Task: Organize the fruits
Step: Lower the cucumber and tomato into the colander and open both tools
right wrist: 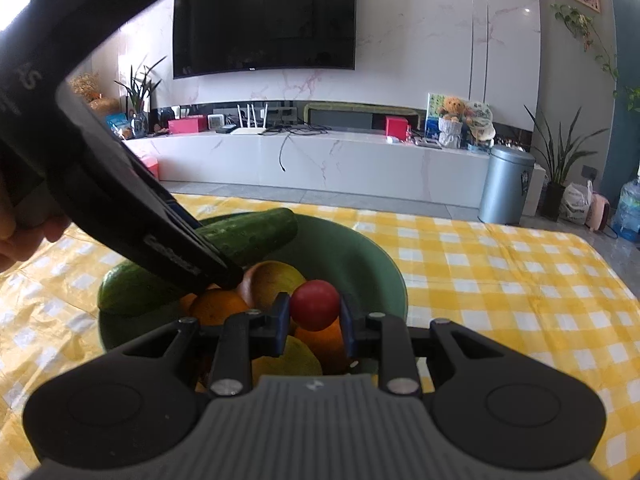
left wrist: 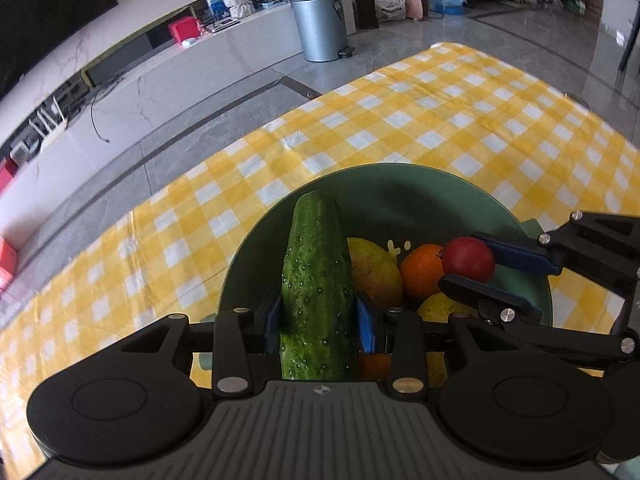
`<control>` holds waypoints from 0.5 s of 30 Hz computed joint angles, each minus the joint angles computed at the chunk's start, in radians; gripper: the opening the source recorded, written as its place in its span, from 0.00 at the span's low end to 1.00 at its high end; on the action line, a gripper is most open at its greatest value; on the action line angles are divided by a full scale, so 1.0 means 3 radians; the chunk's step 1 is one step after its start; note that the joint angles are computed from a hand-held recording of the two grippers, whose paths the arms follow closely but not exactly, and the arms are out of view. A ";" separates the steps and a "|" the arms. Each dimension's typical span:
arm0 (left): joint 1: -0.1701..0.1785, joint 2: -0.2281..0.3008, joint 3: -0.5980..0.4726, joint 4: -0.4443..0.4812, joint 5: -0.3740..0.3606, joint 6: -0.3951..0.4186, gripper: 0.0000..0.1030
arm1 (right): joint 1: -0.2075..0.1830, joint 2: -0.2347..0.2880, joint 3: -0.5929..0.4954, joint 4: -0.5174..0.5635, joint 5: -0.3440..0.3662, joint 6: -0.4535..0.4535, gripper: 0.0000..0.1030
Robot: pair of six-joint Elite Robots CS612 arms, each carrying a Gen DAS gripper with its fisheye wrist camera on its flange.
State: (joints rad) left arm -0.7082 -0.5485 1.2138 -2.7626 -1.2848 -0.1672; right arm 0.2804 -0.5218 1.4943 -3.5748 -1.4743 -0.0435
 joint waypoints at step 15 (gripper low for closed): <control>-0.0034 -0.0221 0.0480 -0.0652 0.0044 -0.0335 0.48 | -0.0019 0.0071 -0.0193 0.0193 0.0239 0.0073 0.22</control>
State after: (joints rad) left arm -0.7183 -0.6147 1.3579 -2.9581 -1.2715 -0.2676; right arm 0.2747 -0.5004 1.4365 -3.5169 -1.4025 -0.0215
